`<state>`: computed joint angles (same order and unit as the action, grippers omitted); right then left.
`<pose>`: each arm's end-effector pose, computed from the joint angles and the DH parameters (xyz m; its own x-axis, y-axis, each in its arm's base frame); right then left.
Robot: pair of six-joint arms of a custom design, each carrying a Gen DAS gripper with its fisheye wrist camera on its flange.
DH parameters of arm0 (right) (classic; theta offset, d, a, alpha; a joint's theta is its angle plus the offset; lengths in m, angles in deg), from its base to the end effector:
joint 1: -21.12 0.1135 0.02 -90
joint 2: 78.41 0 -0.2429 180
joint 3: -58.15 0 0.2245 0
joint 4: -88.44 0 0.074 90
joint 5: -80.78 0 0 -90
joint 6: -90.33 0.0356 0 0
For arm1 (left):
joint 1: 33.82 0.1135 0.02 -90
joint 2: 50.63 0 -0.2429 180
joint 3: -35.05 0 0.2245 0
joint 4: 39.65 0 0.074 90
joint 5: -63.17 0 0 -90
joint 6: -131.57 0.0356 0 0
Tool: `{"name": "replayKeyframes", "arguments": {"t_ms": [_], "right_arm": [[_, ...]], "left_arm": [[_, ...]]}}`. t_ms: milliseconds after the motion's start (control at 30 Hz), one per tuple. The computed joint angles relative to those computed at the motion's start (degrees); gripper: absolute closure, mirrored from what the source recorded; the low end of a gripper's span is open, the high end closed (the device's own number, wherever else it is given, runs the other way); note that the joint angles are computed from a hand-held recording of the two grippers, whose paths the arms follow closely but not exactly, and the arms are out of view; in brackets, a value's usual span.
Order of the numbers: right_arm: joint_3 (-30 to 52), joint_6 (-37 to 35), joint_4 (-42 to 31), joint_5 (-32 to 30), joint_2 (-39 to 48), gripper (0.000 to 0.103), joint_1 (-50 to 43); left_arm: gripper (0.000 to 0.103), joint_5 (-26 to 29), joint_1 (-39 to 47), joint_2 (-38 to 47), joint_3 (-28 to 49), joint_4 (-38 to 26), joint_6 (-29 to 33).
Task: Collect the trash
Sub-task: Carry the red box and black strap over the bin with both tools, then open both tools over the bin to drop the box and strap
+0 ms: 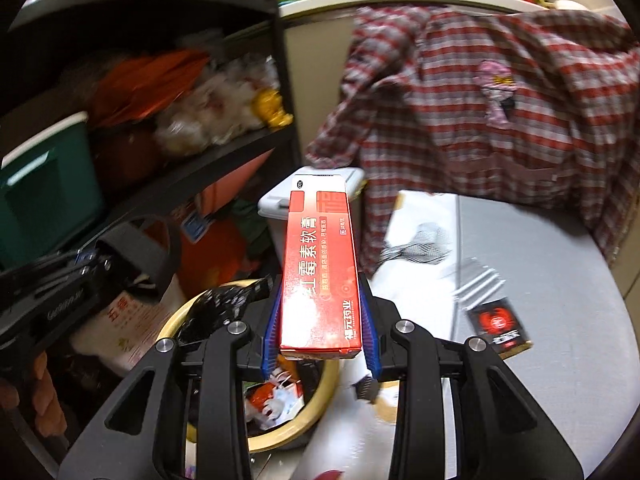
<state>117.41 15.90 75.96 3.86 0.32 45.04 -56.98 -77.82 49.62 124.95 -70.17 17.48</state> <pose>0.2559 0.1047 0.2194 -0.5249 0.0532 -0.8495 -0.0815 0.9903 0.1124 0.2738 -0.2395 0.2436 -0.5634 0.0534 -0.8245 0.1068 0.9942 -0.0086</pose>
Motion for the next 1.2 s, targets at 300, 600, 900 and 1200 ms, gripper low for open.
{"name": "replayKeyframes", "arguments": {"t_ms": [300, 600, 900, 1200], "right_arm": [[3.21, 0.11, 0.78, 0.66, 7.22, 0.069, 4.1], [6.42, 0.31, 1.24, 0.76, 12.57, 0.069, 6.43], [7.72, 0.68, 1.56, 0.27, 14.23, 0.069, 6.66], [7.8, 0.57, 1.69, -0.33, 13.81, 0.069, 5.91]], "left_arm": [[0.1, 1.72, 4.03, -1.85, -5.13, 3.39, -0.36], [0.1, 3.92, 6.54, -1.86, -6.73, 4.27, -0.23], [0.099, 4.26, 7.48, -1.28, -7.09, 3.75, 0.11], [0.099, 3.32, 6.88, 0.0, -6.23, 3.05, 1.12]]}}
